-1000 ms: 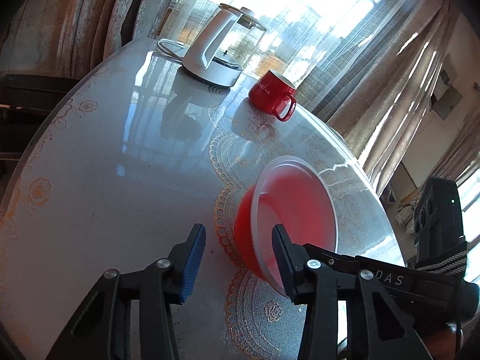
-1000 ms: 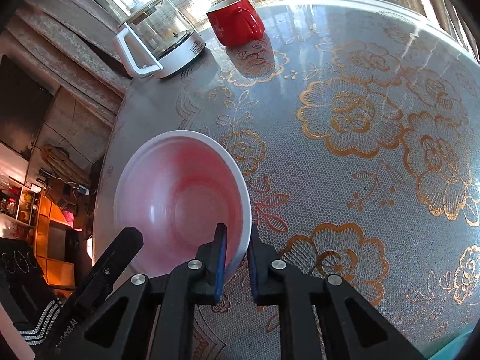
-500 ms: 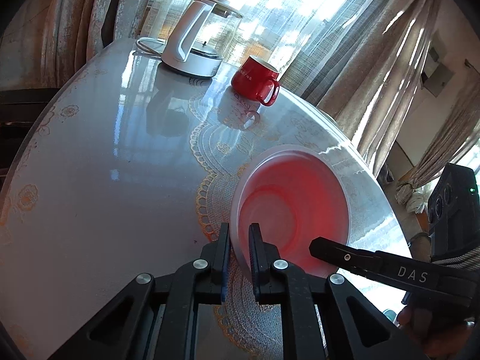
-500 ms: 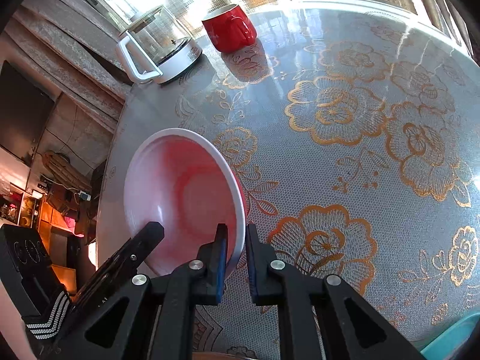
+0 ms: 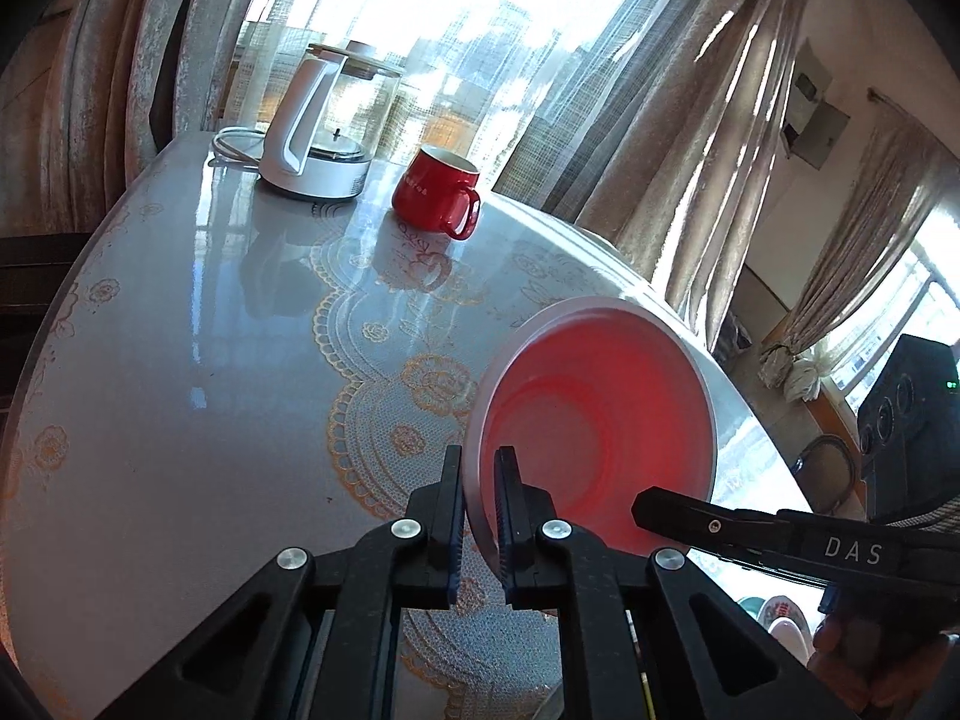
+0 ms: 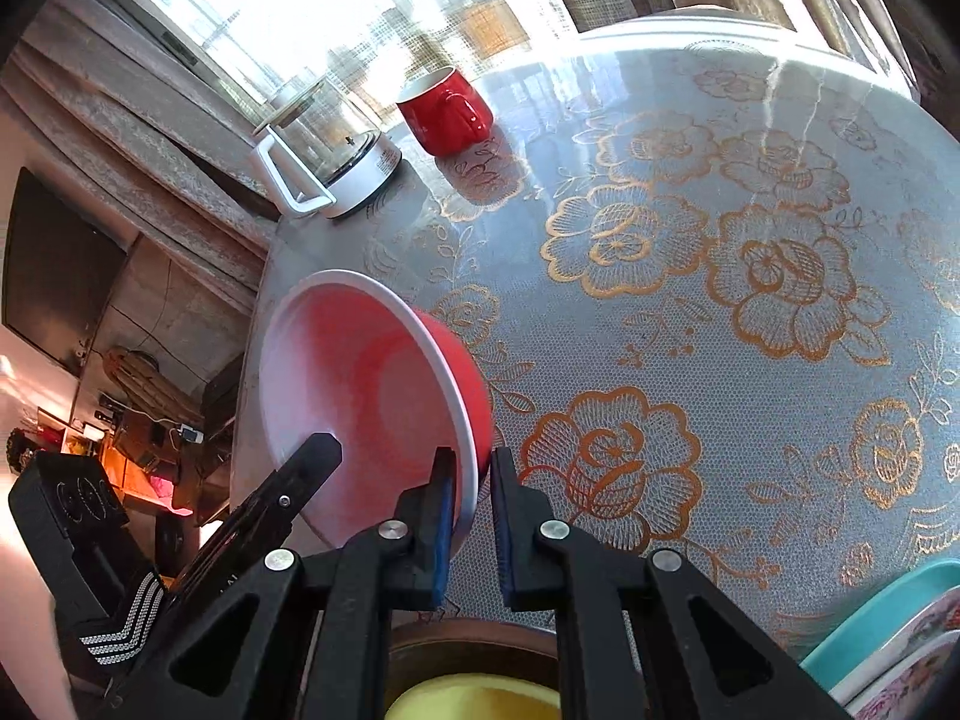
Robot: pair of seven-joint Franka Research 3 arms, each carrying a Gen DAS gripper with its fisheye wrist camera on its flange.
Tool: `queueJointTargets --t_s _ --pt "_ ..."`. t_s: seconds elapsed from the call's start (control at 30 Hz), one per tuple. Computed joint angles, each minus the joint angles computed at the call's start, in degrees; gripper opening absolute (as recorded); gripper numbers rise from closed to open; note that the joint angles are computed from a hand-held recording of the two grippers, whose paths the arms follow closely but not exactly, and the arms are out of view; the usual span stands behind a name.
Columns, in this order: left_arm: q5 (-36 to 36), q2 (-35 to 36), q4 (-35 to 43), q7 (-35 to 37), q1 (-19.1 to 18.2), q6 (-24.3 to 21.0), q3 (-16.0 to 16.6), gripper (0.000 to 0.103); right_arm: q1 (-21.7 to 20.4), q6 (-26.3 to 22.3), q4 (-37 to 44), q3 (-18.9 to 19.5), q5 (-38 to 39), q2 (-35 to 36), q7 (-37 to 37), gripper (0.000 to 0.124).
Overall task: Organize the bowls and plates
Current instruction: 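Lift the red bowl with both grippers and lower it into the yellow bowl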
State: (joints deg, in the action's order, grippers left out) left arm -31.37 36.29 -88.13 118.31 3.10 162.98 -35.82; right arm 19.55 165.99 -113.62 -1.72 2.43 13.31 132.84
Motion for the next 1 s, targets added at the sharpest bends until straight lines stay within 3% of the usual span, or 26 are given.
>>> queueJointTargets --t_s 0.2,0.3,0.43,0.5,0.7,1.0 --pt "-5.49 -2.47 -4.45 6.42 4.79 1.76 -6.19 0.009 1.53 5.68 -8.34 -1.22 -5.04 -6.77 7.37 0.011" --pt "-10.4 -4.77 -7.8 10.31 7.45 2.9 -9.34 0.009 1.61 6.17 -10.94 -1.62 -12.52 -9.87 13.62 0.012" --pt "-19.84 -9.24 -13.99 18.48 12.24 5.85 -14.58 0.009 -0.53 7.71 -14.35 0.59 -16.87 -13.34 17.29 0.011" --pt "-24.05 -11.71 -16.57 20.88 13.74 5.7 -15.71 0.009 -1.81 8.62 -16.02 2.16 -17.84 -14.84 18.66 0.012" --pt "-31.29 -19.29 -22.99 25.93 12.55 7.54 -14.4 0.009 -6.13 10.69 -21.13 7.44 -20.68 -18.63 22.53 0.012" --pt "-33.92 -26.41 -29.14 26.73 6.85 7.38 -8.81 0.009 -3.95 13.9 -28.21 8.26 -5.03 -21.91 12.28 0.013"
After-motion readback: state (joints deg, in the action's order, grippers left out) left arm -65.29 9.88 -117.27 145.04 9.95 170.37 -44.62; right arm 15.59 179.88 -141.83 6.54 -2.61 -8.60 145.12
